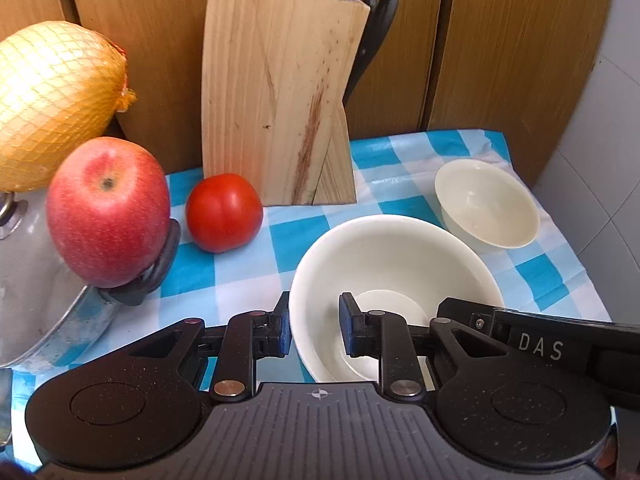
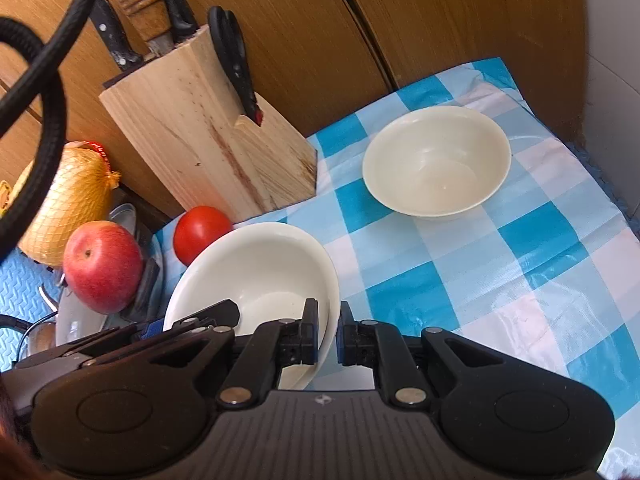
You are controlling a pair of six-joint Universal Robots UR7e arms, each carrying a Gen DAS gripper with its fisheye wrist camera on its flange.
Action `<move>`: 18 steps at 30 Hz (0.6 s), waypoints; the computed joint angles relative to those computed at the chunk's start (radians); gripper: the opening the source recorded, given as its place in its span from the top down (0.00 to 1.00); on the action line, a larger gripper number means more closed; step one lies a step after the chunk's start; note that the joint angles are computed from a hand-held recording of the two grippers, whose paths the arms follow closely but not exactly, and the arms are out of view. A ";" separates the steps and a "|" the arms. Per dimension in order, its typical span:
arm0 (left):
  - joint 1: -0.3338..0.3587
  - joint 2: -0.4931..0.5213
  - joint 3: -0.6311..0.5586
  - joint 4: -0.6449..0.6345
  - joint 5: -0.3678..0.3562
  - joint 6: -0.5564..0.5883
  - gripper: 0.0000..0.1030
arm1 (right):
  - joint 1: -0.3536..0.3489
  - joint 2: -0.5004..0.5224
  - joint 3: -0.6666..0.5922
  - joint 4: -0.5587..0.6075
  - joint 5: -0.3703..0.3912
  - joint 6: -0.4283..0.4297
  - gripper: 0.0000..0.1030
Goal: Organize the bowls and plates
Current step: 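Carry the cream bowl with the right gripper toward the deep dish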
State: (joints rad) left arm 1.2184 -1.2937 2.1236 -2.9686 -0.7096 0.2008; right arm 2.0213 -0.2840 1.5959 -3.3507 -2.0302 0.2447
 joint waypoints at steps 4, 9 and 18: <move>-0.024 -0.066 0.047 -0.004 0.021 -0.008 0.70 | 0.020 -0.003 0.012 -0.013 0.032 -0.015 0.90; -0.041 -0.127 0.098 0.000 0.061 -0.025 0.69 | 0.044 0.003 0.016 -0.007 0.055 -0.028 0.90; -0.033 -0.202 0.156 0.042 0.094 -0.056 0.67 | 0.077 0.015 0.029 0.002 0.068 -0.045 0.90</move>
State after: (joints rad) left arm 1.1850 -1.4956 2.2795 -2.9270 -0.6160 0.1448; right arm 2.0983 -0.2691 1.6252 -3.3492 -1.9625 0.1997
